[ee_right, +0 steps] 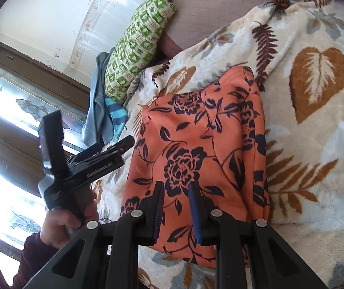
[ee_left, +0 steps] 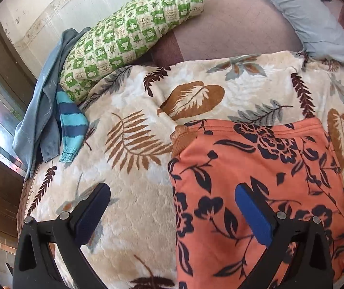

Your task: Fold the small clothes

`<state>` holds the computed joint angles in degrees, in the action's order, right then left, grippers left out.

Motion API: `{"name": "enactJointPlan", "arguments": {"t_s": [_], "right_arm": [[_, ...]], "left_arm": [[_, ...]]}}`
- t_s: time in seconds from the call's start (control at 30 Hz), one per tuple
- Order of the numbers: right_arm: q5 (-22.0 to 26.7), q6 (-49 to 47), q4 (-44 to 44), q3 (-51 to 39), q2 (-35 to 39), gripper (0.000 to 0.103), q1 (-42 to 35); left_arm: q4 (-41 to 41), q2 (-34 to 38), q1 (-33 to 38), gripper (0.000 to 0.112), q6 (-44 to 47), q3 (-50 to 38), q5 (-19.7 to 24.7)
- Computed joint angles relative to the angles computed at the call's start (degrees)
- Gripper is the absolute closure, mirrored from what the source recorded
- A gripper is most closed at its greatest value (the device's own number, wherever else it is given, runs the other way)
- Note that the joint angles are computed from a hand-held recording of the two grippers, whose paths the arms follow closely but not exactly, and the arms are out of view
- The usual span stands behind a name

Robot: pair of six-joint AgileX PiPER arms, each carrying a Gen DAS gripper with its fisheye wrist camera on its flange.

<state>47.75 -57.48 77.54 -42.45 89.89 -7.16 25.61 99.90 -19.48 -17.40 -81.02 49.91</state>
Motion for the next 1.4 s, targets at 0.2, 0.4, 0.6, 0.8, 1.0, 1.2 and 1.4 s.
{"name": "enactJointPlan", "arguments": {"t_s": [0.2, 0.4, 0.6, 0.8, 1.0, 1.2, 1.4], "right_arm": [[-1.53, 3.59, -3.38, -2.84, 2.23, 0.079, 0.81], [-0.63, 4.41, -4.68, -4.78, 4.95, 0.079, 0.05], [-2.94, 3.72, -4.21, -4.78, 3.92, 0.079, 1.79], [-9.79, 1.12, -2.65, -1.24, -1.52, 0.079, 3.99], [-13.70, -3.09, 1.78, 3.12, -7.52, 0.079, 4.15], [-20.43, -5.30, 4.53, 7.71, -14.58, 0.079, 7.24], [-30.84, -7.49, 6.33, 10.13, -20.41, 0.079, 14.45]], "left_arm": [[2.38, 13.85, 0.14, 0.009, -3.49, -12.69, 4.84], [-0.84, 18.44, 1.68, 0.009, -0.77, -15.72, 5.80], [3.24, 12.08, 0.29, 0.009, -6.82, -8.57, 2.50], [8.69, -5.62, -4.47, 0.009, -14.56, 6.59, -1.78], [16.55, -21.55, -8.72, 0.009, -21.15, 12.66, 2.02], [22.25, -33.02, -12.56, 0.009, -25.15, 15.02, 7.76], [23.90, -39.06, -15.01, 0.009, -26.16, 15.73, 12.05]]}}
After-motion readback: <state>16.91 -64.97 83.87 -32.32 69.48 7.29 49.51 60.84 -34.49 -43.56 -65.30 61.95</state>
